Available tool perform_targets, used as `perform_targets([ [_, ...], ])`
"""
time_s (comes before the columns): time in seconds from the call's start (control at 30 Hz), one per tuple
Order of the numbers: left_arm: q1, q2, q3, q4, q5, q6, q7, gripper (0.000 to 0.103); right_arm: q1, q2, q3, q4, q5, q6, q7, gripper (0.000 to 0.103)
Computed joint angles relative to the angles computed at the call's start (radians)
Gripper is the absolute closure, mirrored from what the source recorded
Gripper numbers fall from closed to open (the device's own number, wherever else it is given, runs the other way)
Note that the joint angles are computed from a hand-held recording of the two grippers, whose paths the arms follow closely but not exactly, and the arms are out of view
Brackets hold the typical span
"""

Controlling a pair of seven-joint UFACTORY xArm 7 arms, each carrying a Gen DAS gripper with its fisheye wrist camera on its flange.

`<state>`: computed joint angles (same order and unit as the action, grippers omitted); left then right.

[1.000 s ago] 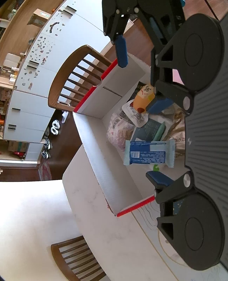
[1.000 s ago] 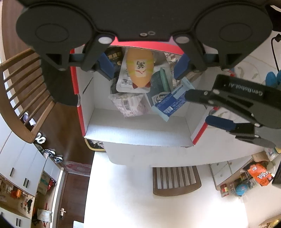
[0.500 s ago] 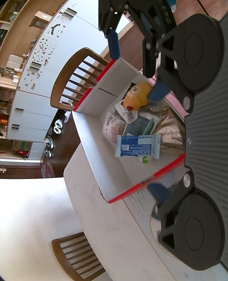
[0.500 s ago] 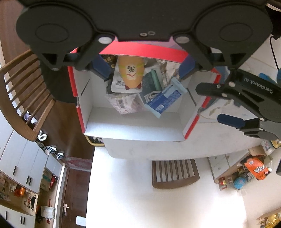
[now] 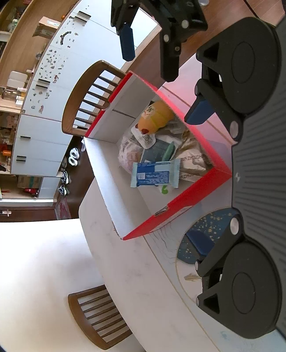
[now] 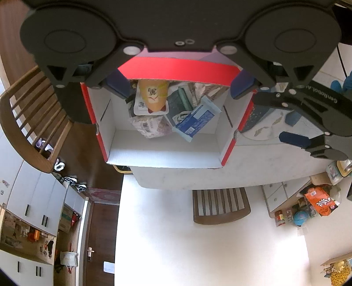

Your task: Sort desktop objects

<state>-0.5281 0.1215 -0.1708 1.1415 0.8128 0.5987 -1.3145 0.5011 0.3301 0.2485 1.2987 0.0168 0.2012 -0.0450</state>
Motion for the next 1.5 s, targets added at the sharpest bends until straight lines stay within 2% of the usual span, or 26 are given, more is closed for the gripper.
perform_targets([
  [0.33, 0.006, -0.071, -0.031, -0.079, 0.037, 0.003, -0.064, 0.000, 0.045, -0.052, -0.035, -0.069, -0.054, -0.029, 0.098, 0.005],
  [0.57, 0.018, -0.107, -0.057, -0.119, 0.053, -0.005, -0.094, 0.000, 0.095, -0.077, -0.072, -0.102, -0.149, -0.052, 0.217, 0.005],
  [0.67, 0.020, -0.114, -0.068, -0.126, 0.075, 0.011, -0.110, 0.000, 0.147, -0.080, -0.125, -0.106, -0.244, -0.058, 0.312, 0.005],
  [0.73, 0.021, -0.118, -0.072, -0.133, 0.088, 0.012, -0.118, 0.000, 0.134, -0.079, -0.108, -0.112, -0.244, -0.065, 0.327, 0.005],
  [1.1, 0.032, -0.139, -0.084, -0.160, 0.126, 0.009, -0.176, 0.000, 0.160, -0.076, -0.135, -0.122, -0.340, -0.063, 0.460, 0.005],
  [1.3, 0.028, -0.138, -0.093, -0.157, 0.130, 0.048, -0.182, 0.000, 0.160, -0.077, -0.133, -0.121, -0.367, -0.053, 0.496, 0.005],
  [1.5, 0.031, -0.164, -0.098, -0.180, 0.143, 0.052, -0.196, 0.000, 0.162, -0.075, -0.126, -0.114, -0.383, -0.040, 0.520, 0.005],
])
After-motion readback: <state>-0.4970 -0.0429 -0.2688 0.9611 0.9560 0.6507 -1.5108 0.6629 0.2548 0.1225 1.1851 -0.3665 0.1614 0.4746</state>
